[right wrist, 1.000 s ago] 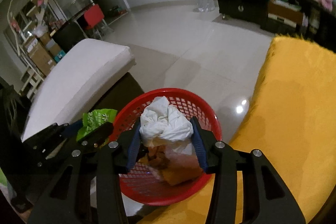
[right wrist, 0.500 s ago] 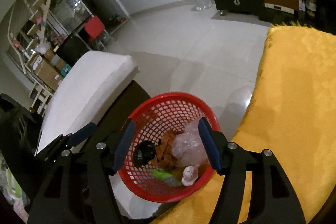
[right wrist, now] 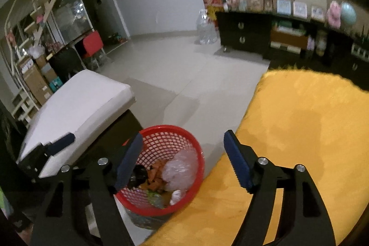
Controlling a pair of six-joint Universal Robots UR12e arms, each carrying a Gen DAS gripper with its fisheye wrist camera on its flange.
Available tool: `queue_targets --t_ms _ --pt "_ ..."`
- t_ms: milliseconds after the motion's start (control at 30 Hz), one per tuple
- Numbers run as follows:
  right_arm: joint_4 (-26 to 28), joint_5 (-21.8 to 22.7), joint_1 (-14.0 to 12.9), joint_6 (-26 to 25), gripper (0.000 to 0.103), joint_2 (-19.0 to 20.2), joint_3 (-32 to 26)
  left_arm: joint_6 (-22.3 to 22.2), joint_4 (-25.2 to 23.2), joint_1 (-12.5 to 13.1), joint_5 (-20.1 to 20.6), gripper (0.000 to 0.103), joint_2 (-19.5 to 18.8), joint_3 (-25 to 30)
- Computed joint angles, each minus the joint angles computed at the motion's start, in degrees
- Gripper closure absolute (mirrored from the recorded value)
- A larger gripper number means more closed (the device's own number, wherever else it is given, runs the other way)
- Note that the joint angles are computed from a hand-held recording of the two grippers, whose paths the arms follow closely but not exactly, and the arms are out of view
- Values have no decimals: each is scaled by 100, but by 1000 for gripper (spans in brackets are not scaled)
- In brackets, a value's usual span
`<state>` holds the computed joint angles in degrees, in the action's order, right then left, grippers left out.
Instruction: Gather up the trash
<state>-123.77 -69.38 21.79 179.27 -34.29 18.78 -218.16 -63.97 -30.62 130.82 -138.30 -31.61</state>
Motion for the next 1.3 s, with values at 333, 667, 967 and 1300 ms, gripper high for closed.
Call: queue_targets --t_ms 333,667,967,1300 --pt "-1861 -49 -110 166 7 -1273 2387 -73 -77 -324 713 13 163 -129" --pt "-2700 -75 -107 157 7 -2048 3745 -89 9 -623 1201 10 297 -284" --pt "-2901 -118 -141 97 7 -2310 4192 -103 203 -759 1398 8 473 -608" --pt "-2636 9 -189 212 7 -2247 4108 -582 -123 -755 1393 8 568 -750"
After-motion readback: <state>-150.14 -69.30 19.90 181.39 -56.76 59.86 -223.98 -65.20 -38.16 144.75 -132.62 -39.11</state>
